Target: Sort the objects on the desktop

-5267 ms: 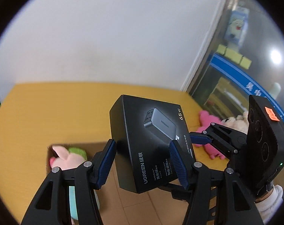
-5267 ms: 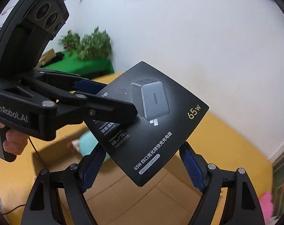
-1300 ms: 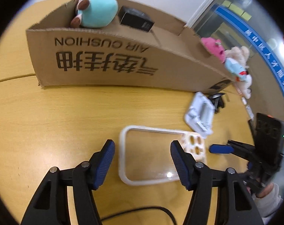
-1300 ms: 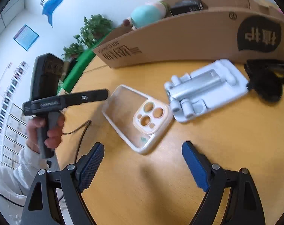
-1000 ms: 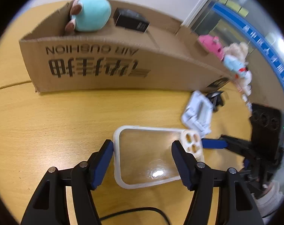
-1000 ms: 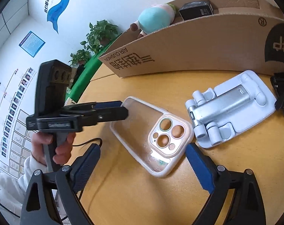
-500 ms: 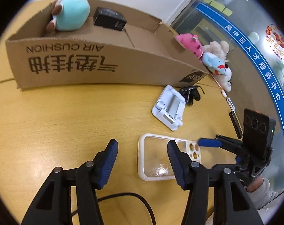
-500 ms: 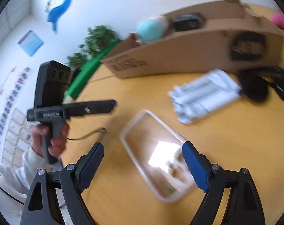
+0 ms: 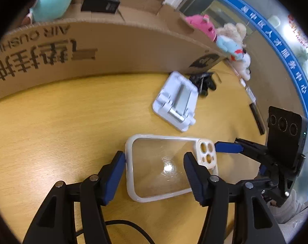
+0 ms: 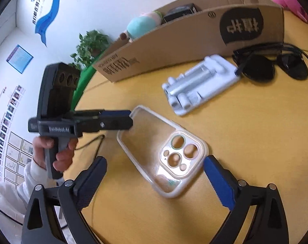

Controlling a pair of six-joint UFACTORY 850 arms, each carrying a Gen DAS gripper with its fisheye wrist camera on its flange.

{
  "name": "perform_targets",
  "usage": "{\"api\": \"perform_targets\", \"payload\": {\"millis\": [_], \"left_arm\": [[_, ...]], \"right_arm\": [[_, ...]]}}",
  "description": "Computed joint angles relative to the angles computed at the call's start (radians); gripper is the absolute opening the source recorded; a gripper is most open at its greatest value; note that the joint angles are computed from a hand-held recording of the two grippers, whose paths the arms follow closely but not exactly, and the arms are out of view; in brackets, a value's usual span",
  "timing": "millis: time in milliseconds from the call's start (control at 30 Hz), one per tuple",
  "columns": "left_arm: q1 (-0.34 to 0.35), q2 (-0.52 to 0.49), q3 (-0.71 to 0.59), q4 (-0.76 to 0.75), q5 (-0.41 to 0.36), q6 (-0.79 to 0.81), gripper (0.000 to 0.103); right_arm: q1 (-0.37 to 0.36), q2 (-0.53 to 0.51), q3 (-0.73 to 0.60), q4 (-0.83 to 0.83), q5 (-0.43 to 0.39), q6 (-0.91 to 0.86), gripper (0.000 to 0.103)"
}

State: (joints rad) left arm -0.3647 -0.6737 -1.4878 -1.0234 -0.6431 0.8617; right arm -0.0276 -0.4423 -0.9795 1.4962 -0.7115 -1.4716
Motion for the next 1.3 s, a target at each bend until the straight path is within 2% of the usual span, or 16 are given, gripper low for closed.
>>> {"api": "perform_targets", "payload": {"millis": [33,67,100,133,200,233,300,400,533,667,800,967,1033,1100,1200,1300], "left_arm": [[0.007,0.002,0.006,-0.083,-0.044,0.065,0.054],[0.017,0.004,0.014,-0.161,-0.103,0.135,0.052],[0.015,0.015,0.026,-0.197,-0.119,0.179,0.051],[0.005,0.038,0.040,-0.191,-0.094,0.218,0.051],[-0.020,0.071,0.064,-0.123,0.007,0.197,0.051],[-0.018,0.071,0.064,-0.099,0.012,0.168,0.051],[-0.001,0.052,0.050,-0.079,-0.025,0.097,0.052],[0.004,0.022,0.019,-0.031,-0.051,0.021,0.052],[-0.013,-0.040,-0.055,-0.023,-0.138,0.015,0.053],[-0.028,-0.092,-0.118,0.038,-0.193,-0.027,0.054],[-0.037,-0.059,-0.085,0.052,-0.116,-0.024,0.057],[-0.008,0.026,0.018,-0.155,-0.067,0.156,0.057],[-0.002,0.059,0.060,-0.237,-0.070,0.252,0.057],[0.010,0.079,0.098,-0.318,-0.115,0.332,0.057],[-0.004,0.085,0.116,-0.325,-0.090,0.336,0.057],[-0.003,0.058,0.097,-0.262,-0.068,0.224,0.057]], "right_arm": [[-0.005,0.003,0.002,0.028,-0.022,-0.029,0.098],[-0.014,0.003,0.003,0.049,-0.068,-0.061,0.091],[-0.018,0.000,-0.001,0.058,-0.115,-0.080,0.090],[-0.012,0.009,0.000,0.063,-0.120,-0.106,0.090],[0.011,0.034,0.007,0.047,-0.060,-0.148,0.090],[0.011,0.038,0.009,0.039,-0.048,-0.144,0.090],[-0.013,0.046,0.025,0.045,-0.052,-0.121,0.090],[-0.048,0.077,0.059,0.026,-0.009,-0.072,0.090],[-0.079,0.105,0.088,-0.089,0.053,0.044,0.093],[-0.082,0.088,0.101,-0.094,0.052,0.070,0.095],[-0.067,0.071,0.091,-0.025,0.036,0.022,0.103],[-0.072,0.077,0.087,0.067,-0.019,-0.079,0.103],[-0.075,0.096,0.097,0.113,-0.043,-0.140,0.103],[-0.088,0.110,0.112,0.143,-0.109,-0.206,0.096],[-0.080,0.128,0.121,0.136,-0.133,-0.245,0.096],[-0.063,0.132,0.133,0.149,-0.100,-0.247,0.096]]}}
